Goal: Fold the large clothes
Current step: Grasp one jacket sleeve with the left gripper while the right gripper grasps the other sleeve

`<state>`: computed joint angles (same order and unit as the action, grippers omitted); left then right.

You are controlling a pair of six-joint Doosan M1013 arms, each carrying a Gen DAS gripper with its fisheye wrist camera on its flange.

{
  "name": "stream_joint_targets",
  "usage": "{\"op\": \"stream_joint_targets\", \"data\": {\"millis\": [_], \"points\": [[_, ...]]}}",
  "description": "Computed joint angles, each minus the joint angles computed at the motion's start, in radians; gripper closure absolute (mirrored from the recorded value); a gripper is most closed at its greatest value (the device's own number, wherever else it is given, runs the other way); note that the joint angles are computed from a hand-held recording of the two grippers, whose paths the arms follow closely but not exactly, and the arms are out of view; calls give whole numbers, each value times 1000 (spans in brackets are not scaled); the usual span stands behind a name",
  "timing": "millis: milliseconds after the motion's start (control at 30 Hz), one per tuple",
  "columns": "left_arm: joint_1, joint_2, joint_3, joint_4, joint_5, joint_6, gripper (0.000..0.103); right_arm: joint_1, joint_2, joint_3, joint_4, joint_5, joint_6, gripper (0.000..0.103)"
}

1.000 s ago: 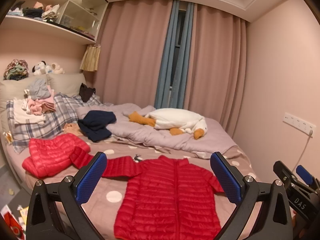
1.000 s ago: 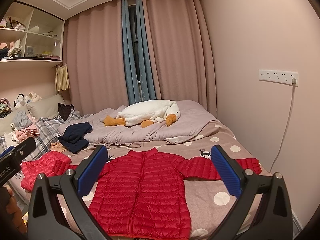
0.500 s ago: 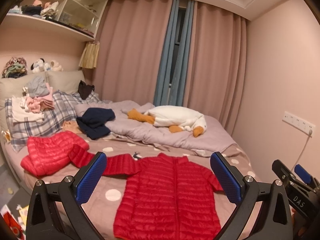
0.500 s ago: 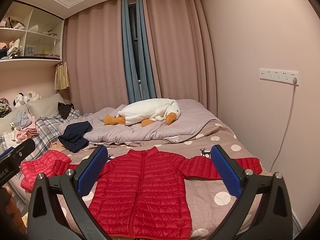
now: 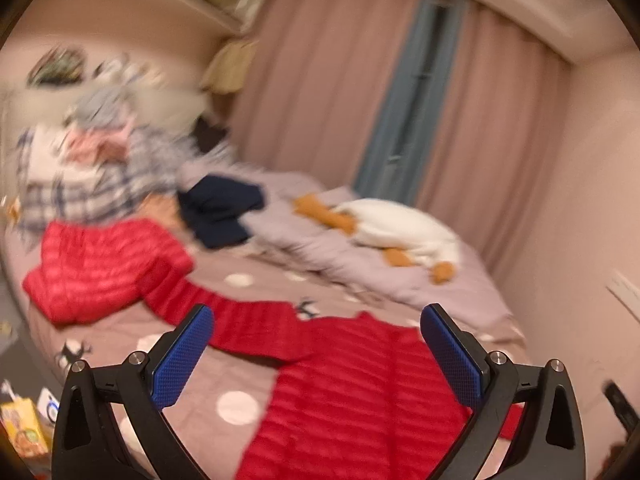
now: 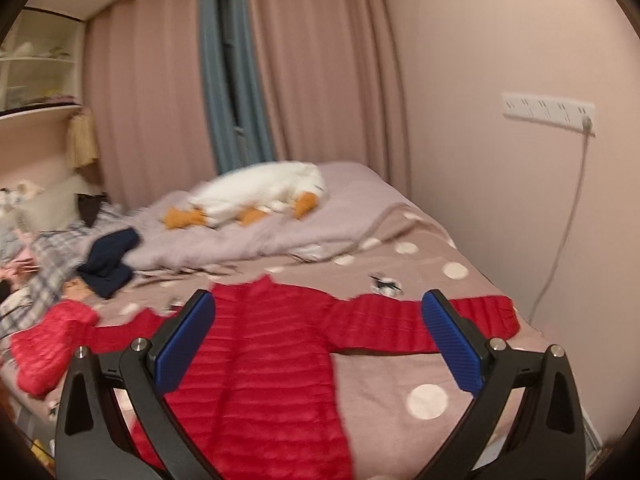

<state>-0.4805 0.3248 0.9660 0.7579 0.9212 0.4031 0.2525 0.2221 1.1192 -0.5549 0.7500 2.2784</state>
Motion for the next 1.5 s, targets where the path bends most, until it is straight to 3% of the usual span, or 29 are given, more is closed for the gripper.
{"op": "stream_joint_targets", "data": {"millis": [100,167,233,333,500,600,667,700,767,833,900,967,1033,1067,1167,1367,1500], "points": [[82,40,2,-41,-23,-39,1,-65,54,-30,-21,41,36,0],[139,71,-12,-144,3,-22,2,-114,111,-75,-46,126,79,0],[179,89,9,-151,-1,-43,5,-167,167,-113,-36,203,93,0],[219,139,-13,-157,115,-51,6,-228,228,-152,32,297,80,1],[279,192,-8,-238,154,-71,9,-282,274,-146,152,346,162,1],[316,226,-14,-341,137,-39,12,-295,290,-121,181,327,259,1],[337,249,-22,-440,137,-25,19,-297,277,-71,164,270,389,0],[339,255,-20,-450,127,-28,19,-293,275,-56,129,246,440,0],[321,264,-27,-357,132,-28,19,-276,269,-32,33,206,536,0],[321,283,-51,-344,144,-21,20,-264,287,-56,-3,240,538,1],[322,276,-43,-345,110,-49,37,-255,296,-67,-30,237,529,19],[334,257,-6,-376,38,-108,69,-260,278,-39,-7,159,550,76],[345,231,41,-405,-21,-185,87,-271,275,-29,27,110,560,88],[342,226,43,-393,-9,-191,93,-267,277,-38,17,131,553,90],[303,243,-18,-250,152,-144,97,-254,284,-68,-25,202,491,92],[277,185,21,-151,175,-144,97,-287,227,-21,52,118,498,92],[236,174,6,-30,228,-91,97,-249,238,-77,-20,190,458,92]]}}
